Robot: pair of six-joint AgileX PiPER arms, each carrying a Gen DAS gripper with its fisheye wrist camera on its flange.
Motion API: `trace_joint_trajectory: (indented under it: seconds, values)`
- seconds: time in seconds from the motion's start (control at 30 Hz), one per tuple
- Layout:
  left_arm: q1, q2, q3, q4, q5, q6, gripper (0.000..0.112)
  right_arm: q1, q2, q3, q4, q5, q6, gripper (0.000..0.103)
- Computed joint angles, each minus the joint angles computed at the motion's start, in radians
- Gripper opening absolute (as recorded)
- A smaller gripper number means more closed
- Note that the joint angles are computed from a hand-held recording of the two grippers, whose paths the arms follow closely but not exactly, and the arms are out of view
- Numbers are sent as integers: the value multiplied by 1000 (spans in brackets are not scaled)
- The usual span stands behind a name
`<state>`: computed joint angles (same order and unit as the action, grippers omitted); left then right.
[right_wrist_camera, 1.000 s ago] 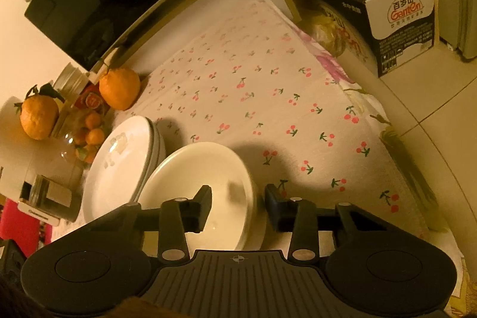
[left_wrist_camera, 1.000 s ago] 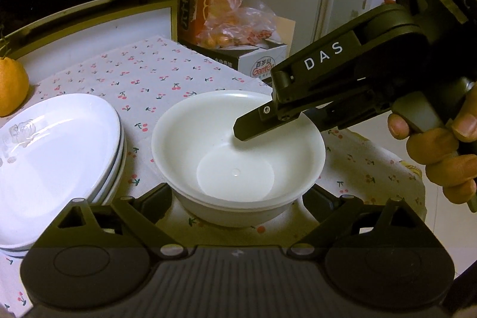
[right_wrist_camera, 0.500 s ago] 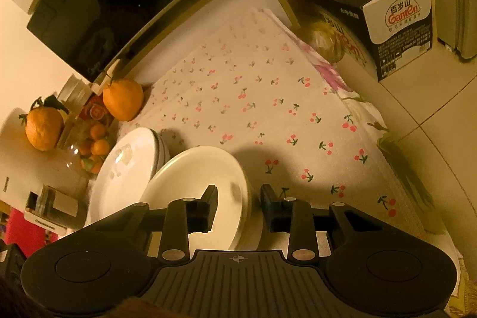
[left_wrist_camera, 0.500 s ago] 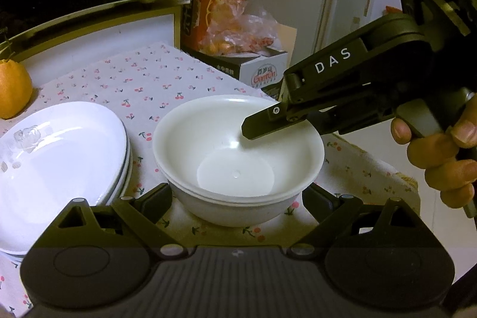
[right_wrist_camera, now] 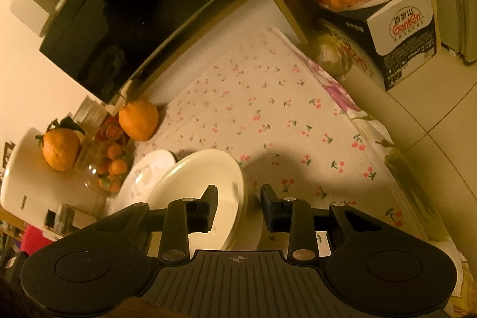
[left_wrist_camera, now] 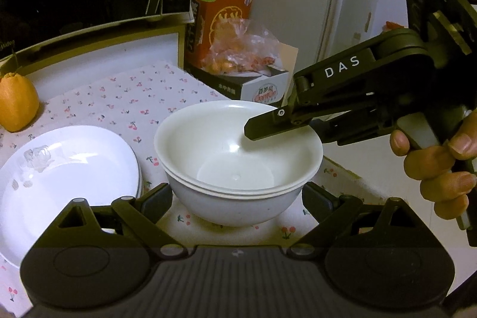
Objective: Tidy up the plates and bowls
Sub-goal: 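Lift the bowl stack with both tools and carry it over the plate stack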
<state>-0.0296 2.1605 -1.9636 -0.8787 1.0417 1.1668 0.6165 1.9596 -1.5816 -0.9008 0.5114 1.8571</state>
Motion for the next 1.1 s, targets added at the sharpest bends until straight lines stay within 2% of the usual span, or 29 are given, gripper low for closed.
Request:
trace_joint_trajectory:
  seconds: [0.3,0.47,0.8,1.1]
  values:
    - [21,8,-52,-1,12,-24,93,3,34,-96,18,14,-44,31]
    - [49,31,-114,6,46,-47,93,11,79,-183,65,27,-101,31]
    - [97,91,-247,18,99,-125,93,17,209,-417,194,72,-263,31]
    - [141,196,-439,17,166,-208,93,16,354,-671,321,139,-406,31]
